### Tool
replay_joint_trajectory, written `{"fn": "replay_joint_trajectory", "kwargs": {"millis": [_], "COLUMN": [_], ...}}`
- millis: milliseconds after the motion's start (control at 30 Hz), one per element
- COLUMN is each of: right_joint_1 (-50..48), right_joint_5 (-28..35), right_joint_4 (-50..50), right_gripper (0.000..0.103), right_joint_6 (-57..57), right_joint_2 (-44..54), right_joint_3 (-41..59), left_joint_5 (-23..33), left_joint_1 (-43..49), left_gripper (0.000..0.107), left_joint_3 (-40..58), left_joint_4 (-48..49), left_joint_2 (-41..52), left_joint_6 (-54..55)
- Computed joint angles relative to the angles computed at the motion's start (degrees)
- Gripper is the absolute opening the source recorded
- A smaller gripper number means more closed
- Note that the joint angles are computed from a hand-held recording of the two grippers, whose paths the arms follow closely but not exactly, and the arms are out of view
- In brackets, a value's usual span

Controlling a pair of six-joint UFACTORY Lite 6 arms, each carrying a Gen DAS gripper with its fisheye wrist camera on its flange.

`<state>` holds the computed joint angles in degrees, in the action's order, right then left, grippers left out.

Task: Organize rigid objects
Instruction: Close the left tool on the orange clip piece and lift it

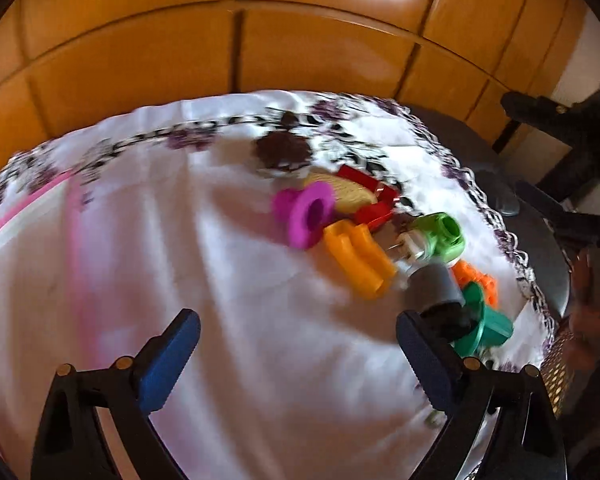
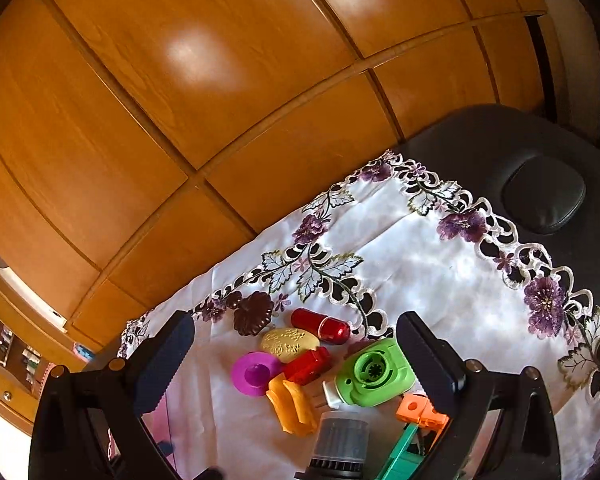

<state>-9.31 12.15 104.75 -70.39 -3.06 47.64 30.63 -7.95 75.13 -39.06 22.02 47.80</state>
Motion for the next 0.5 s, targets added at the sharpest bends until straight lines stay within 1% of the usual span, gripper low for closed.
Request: {"fn": "replay_joint_trajectory", "kwargs": {"millis": [100, 233, 333, 400, 433, 467, 500], "right_joint_1": [-0.5, -0.9, -0.6, -0.2, -0.2, 0.0, 0.3], "right_joint_5": [0.8, 1.8, 1.5, 0.7, 0.8, 0.5, 0.1], "right_joint_4": [0.8, 0.6, 0.3, -0.1, -0.5, -1.0, -1.7], "right_gripper": [0.103, 0.103, 0.103, 0.103, 0.103, 0.103, 0.102], "right_joint_6": [-0.8, -0.4, -0.3, 0.0, 0.1, 0.5, 1.1], "right_joint_2": [0.0, 0.3, 0.5, 0.7, 0.7, 0.7, 0.8], "right_joint_3": [0.0, 0.0, 0.3, 0.7, 0.8, 0.8, 0.9], "left_joint_5": [1.4, 3.5, 4.3, 5.6, 4.0, 1.4, 0.4], "left_joint_1": [-3.0, -6.3, -8.2, -9.0, -9.7, -10.1, -10.1], "left_gripper": [0.091, 0.085, 0.073, 0.054, 0.05, 0.032, 0.027], "left_joint_3": [6.5, 16.0, 22.7, 27.4, 27.4, 25.8, 25.0], "left_joint_4": [2.0, 6.3, 10.3, 12.1, 13.7, 14.7, 15.5], "left_joint_2": [5.7, 13.9, 19.8, 24.0, 24.4, 23.6, 23.2], "left_joint_6": [-4.0, -12.0, -17.7, -20.2, -21.1, -21.2, -21.4]}}
